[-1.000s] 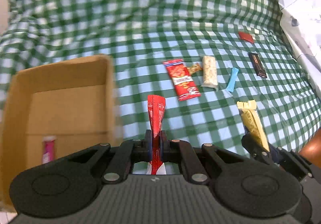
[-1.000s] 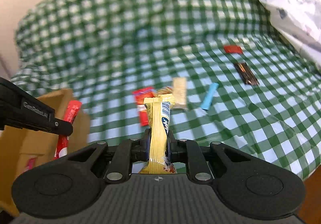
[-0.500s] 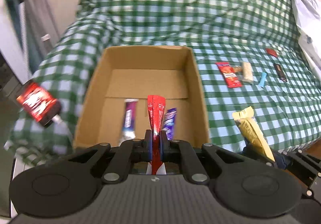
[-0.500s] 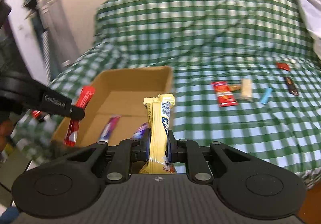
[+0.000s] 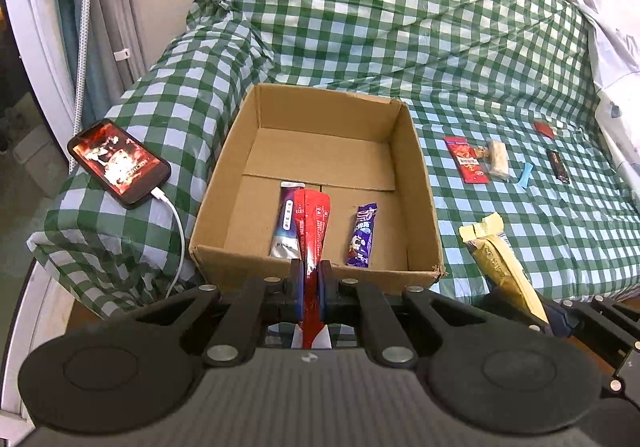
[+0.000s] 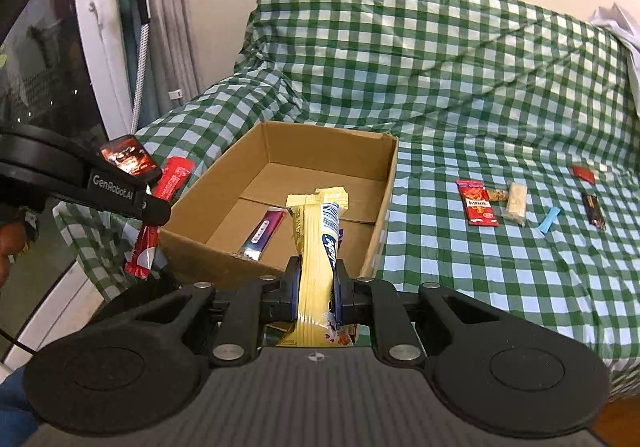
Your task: Organize snacks
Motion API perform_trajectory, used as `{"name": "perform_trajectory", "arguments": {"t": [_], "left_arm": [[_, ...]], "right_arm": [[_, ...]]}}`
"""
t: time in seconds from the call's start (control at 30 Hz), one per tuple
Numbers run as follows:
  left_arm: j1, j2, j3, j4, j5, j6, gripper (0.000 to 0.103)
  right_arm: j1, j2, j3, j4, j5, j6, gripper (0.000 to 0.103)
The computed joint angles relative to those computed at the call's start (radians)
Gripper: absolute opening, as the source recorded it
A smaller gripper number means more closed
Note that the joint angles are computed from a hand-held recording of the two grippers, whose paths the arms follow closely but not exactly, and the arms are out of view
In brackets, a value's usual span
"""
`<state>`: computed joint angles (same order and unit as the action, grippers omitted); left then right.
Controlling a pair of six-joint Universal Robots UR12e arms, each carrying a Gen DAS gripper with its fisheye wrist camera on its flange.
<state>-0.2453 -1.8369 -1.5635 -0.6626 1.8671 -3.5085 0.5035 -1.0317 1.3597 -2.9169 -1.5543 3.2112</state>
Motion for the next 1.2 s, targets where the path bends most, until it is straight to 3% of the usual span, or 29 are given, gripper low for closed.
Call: {"name": "perform_trajectory", "arguments": {"t": [0.5, 1.2], "left_arm": [[0.013, 0.001, -0.012, 0.015, -0.032, -0.011, 0.007], [0.038, -0.054, 0.063, -0.040, -0.023, -0.031, 0.007]], "right_arm": [[0.009, 0.012, -0.026, 0.046, -0.029, -0.022, 0.016], [0.005, 0.054, -0.112, 0.106, -0.007, -0.019, 0.016]]}}
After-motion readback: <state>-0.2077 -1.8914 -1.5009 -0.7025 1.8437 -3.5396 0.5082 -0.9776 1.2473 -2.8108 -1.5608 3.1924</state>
